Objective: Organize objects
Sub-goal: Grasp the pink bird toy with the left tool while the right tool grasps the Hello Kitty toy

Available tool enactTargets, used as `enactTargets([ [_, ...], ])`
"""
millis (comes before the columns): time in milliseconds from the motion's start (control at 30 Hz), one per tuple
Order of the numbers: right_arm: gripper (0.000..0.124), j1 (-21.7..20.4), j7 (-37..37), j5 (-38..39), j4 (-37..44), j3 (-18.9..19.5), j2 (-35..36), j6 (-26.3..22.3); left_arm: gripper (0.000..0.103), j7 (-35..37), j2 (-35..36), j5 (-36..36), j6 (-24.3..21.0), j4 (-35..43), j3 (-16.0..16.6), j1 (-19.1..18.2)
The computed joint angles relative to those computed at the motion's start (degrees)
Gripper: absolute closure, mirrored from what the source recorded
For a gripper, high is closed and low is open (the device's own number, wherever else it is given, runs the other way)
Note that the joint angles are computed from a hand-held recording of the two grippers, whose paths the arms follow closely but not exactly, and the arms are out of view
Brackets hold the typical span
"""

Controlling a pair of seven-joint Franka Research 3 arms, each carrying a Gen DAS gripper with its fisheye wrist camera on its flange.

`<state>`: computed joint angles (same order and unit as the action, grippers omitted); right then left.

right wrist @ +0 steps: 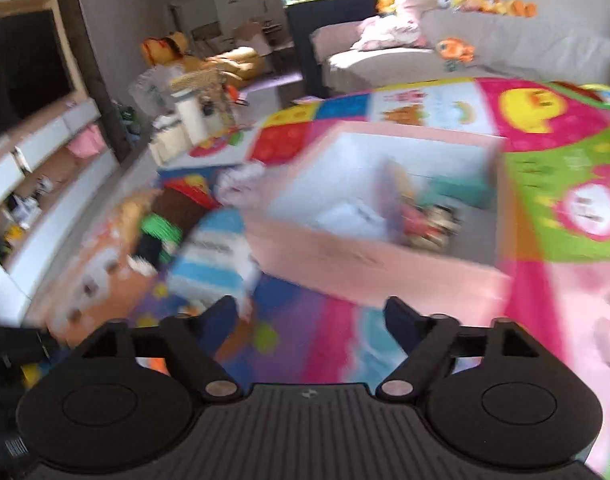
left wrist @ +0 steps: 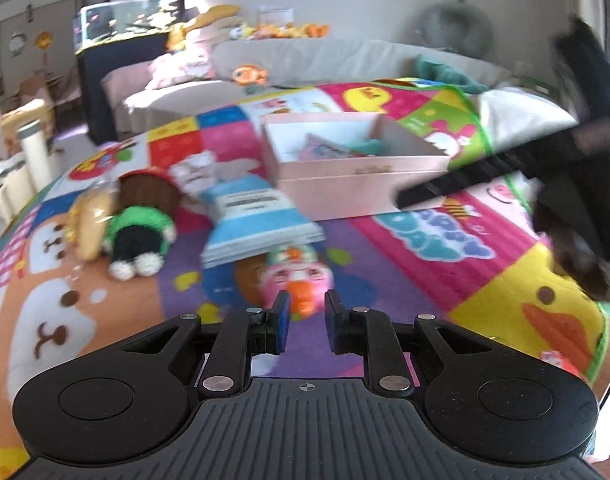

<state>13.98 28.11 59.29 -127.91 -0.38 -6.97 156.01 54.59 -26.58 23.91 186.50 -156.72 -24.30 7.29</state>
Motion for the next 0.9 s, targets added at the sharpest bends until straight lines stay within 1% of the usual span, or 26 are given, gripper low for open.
enactTargets([
  [33, 0.036, -0.5, -1.1, -0.2, -2.4, -0.5, -2.2, -0.5, 0.082, -0.1, 0.6, 0.1, 0.2, 0.5, -0.9, 0.6],
  [67, 0.035, -1.0, -1.8, -1.0, -4.5, -1.4, -4.4, -2.6, 0.082, -0.4, 1.0, 0.1, 0.1, 0.9, -2.3, 1.6],
  [100, 0.034, -1.7, -1.6, -2.6, -6.7, -2.2, -6.8, -5.4, 0.082, -1.1, 1.2, 0.1, -0.3, 1.6, -4.6, 3.6],
  [167, 0.030, -2.6, -1.4, -5.7, -10.8, -3.6, -11.2, -10.4, 0.082, -4.3, 0.7, 0.3, -1.6, 2.9, -11.8, 10.5],
  [233, 0.030, -3.0, -1.9, -9.1, -15.2, -4.0, -15.8, -13.6, 0.082, -8.4, -0.6, 0.9, -2.6, 3.8, -17.2, 16.1],
  [300, 0.030, -3.0, -3.4, -12.2, -19.3, -3.8, -19.7, -14.4, 0.082, -11.1, -1.6, 1.7, -4.0, 4.5, -19.2, 18.5],
  [400, 0.030, -2.8, -5.5, -17.0, -23.9, -2.9, -23.8, -11.9, 0.082, -12.6, -1.6, 3.5, -5.4, 5.1, -17.6, 18.0],
  [467, 0.030, -2.2, -7.2, -19.3, -26.0, -2.7, -25.2, -8.2, 0.082, -14.0, -1.5, 4.7, -5.8, 5.6, -17.3, 18.5],
  [500, 0.030, -1.8, -8.1, -20.2, -26.9, -2.6, -25.5, -5.3, 0.082, -14.5, -0.9, 5.1, -5.7, 5.8, -16.4, 18.0],
  [533, 0.030, -1.6, -8.3, -21.2, -27.7, -2.1, -25.5, -1.9, 0.082, -14.7, 0.0, 5.3, -5.3, 6.0, -14.7, 16.8],
  [567, 0.030, -1.0, -8.6, -21.7, -28.3, -1.9, -25.1, 2.5, 0.082, -15.0, 1.0, 5.5, -5.0, 6.2, -13.2, 15.5],
  [600, 0.030, -0.5, -8.0, -22.2, -28.8, -1.4, -24.2, 7.1, 0.082, -16.1, 2.2, 7.1, -4.8, 6.6, -10.8, 13.6],
  [633, 0.030, -0.3, -6.8, -22.5, -28.9, -0.8, -22.7, 12.3, 0.082, -15.2, 3.3, 6.0, -4.6, 6.8, -10.1, 12.9],
  [667, 0.030, 0.0, -5.3, -22.5, -29.1, 0.0, -21.1, 17.7, 0.082, -14.7, 4.0, 5.4, -4.2, 7.1, -11.4, 14.2],
  [700, 0.030, 0.3, -3.5, -22.3, -28.7, 0.2, -19.5, 21.0, 0.082, -17.7, 3.8, 8.8, -3.2, 7.6, -13.9, 17.4],
  [733, 0.030, 0.7, -1.4, -21.8, -27.7, -0.3, -18.2, 21.6, 0.082, -18.7, 3.6, 9.8, -2.7, 8.0, -16.3, 20.1],
  [767, 0.030, 2.1, 0.3, -20.7, -26.6, -2.1, -17.6, 20.4, 0.082, -18.7, 4.1, 10.5, -2.8, 8.5, -16.8, 20.7],
  [800, 0.030, 4.5, 1.1, -18.9, -25.5, -4.9, -17.2, 18.7, 0.082, -18.6, 4.9, 11.0, -2.7, 8.9, -16.1, 20.1],
  [833, 0.030, 7.3, 1.1, -17.1, -24.7, -8.0, -16.9, 17.4, 0.082, -17.8, 6.2, 11.3, -2.2, 9.2, -14.1, 18.1],
  [867, 0.027, 9.6, 0.7, -14.9, -24.1, -10.2, -16.6, 16.7, 0.081, -17.4, 6.8, 11.6, -1.9, 9.4, -13.4, 17.4],
  [900, 0.025, 11.2, 0.4, -12.7, -23.5, -11.4, -15.9, 16.7, 0.079, -17.0, 7.2, 12.1, -2.0, 9.8, -13.5, 17.4],
])
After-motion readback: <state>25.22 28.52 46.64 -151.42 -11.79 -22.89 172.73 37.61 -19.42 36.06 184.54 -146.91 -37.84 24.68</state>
